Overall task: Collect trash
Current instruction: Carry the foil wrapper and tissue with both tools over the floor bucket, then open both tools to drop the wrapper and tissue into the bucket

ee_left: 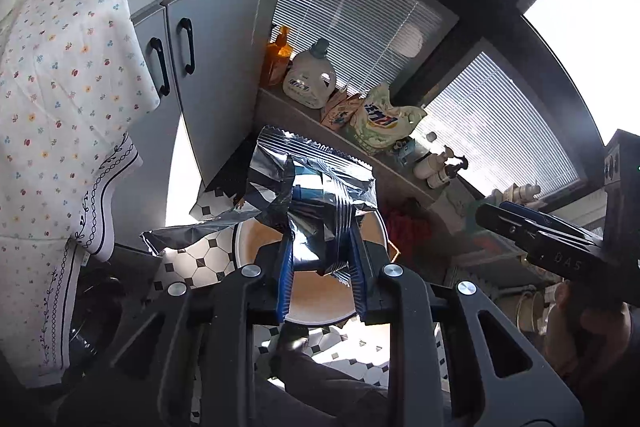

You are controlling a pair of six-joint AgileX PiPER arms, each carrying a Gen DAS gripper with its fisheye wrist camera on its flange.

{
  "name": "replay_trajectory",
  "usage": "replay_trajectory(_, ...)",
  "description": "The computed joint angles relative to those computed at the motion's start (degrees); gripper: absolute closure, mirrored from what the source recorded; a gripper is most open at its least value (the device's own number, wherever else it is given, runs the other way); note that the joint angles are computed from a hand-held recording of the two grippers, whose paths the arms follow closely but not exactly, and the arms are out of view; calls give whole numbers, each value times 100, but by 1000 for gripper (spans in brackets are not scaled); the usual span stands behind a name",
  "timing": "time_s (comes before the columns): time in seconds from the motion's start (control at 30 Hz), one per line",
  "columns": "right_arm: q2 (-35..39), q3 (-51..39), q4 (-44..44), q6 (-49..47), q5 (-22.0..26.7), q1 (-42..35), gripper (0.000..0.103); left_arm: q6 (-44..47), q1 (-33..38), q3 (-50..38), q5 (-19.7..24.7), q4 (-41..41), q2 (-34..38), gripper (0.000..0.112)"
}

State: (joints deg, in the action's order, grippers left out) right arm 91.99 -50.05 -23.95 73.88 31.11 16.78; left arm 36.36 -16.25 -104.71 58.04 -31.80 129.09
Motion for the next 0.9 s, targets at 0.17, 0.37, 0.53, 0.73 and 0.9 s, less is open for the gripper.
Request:
replay_trajectory(0.17,-590,538,-313,388,144,-123,42,-156,-347,-152,202,48,249,67)
replay_trajectory(0.37,-969,939,-439,621,199,-217,42,-423,-536,-232,250,210,421,47)
replay_trajectory(0.53,-963,951,-426,608,103,-251,42,-474,-445,-245,201,308,340,36)
replay_trajectory(0.73,-624,377,-506,509,120,-50,29,-611,-80,-255,-69,427,63,25)
replay_trajectory(0.9,-96,-546,-473,169,233,197,19,-709,408,-370,-286,480,-166,18)
